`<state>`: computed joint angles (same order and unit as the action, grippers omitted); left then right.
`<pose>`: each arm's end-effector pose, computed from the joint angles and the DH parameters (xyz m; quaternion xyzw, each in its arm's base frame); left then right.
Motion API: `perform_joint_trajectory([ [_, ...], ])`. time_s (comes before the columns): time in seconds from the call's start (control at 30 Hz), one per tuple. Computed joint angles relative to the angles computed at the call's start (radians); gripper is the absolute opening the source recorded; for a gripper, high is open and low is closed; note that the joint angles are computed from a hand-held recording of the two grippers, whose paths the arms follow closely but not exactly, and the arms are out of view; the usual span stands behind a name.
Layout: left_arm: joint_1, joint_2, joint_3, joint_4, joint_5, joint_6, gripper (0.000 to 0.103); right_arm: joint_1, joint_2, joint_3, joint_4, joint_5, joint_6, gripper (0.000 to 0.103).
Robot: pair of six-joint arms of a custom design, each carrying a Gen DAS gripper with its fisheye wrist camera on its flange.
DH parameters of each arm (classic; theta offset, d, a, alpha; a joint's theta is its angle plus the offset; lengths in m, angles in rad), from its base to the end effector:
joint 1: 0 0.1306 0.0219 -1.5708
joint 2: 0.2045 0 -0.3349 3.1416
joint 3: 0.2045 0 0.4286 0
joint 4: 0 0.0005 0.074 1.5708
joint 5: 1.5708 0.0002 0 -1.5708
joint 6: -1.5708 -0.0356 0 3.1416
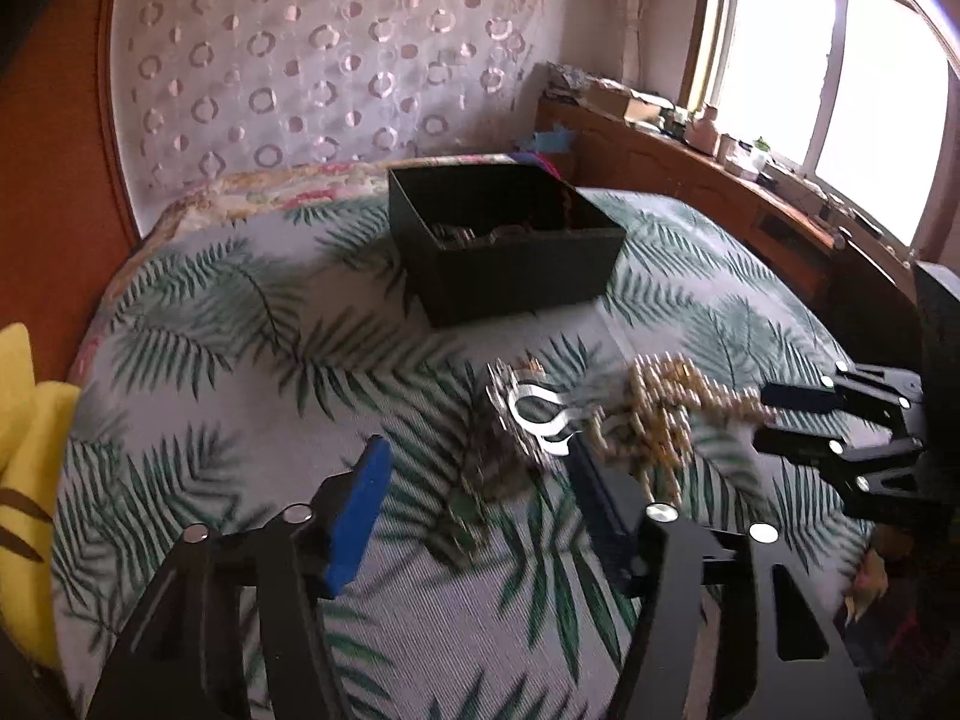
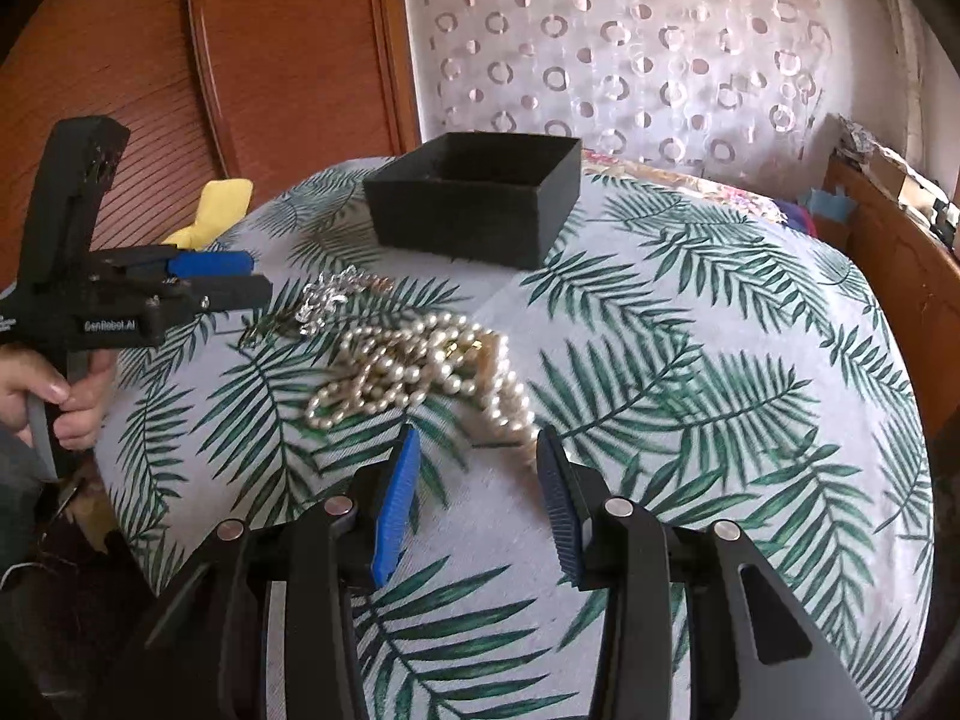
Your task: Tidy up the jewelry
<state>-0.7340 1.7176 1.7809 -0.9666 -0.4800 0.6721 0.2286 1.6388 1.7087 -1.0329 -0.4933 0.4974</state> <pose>0.4785 -0.4102 0.3891 -0.0494 0.9197 -0.0344 0.3879 0.5803 0.1518 0.3965 -0.3969 0.8391 0.1920 0.3188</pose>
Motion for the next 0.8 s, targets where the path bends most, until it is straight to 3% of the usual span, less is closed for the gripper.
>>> perform_joint_trajectory([
  [0.3,-0.014,0.025,0.019,-0.081,0.006,-0.002,0.031,0.007,-0.020,-0.035,0.030,0.010,-0.003,0.043],
  [0.37,-0.012,0.036,0.029,-0.091,0.006,0.000,0.030,0.008,-0.022,-0.038,0.036,0.015,-0.002,0.043],
  [0.53,0.004,0.044,0.037,-0.097,0.006,0.000,0.028,0.011,-0.026,-0.044,0.042,0.020,0.003,0.043],
  [0.67,0.010,0.045,0.038,-0.098,0.004,0.002,0.011,0.011,-0.026,-0.045,0.043,0.017,-0.003,0.043],
  [0.8,-0.002,-0.015,-0.032,-0.052,-0.008,0.022,0.011,0.011,-0.025,-0.044,0.042,0.018,-0.001,0.043],
])
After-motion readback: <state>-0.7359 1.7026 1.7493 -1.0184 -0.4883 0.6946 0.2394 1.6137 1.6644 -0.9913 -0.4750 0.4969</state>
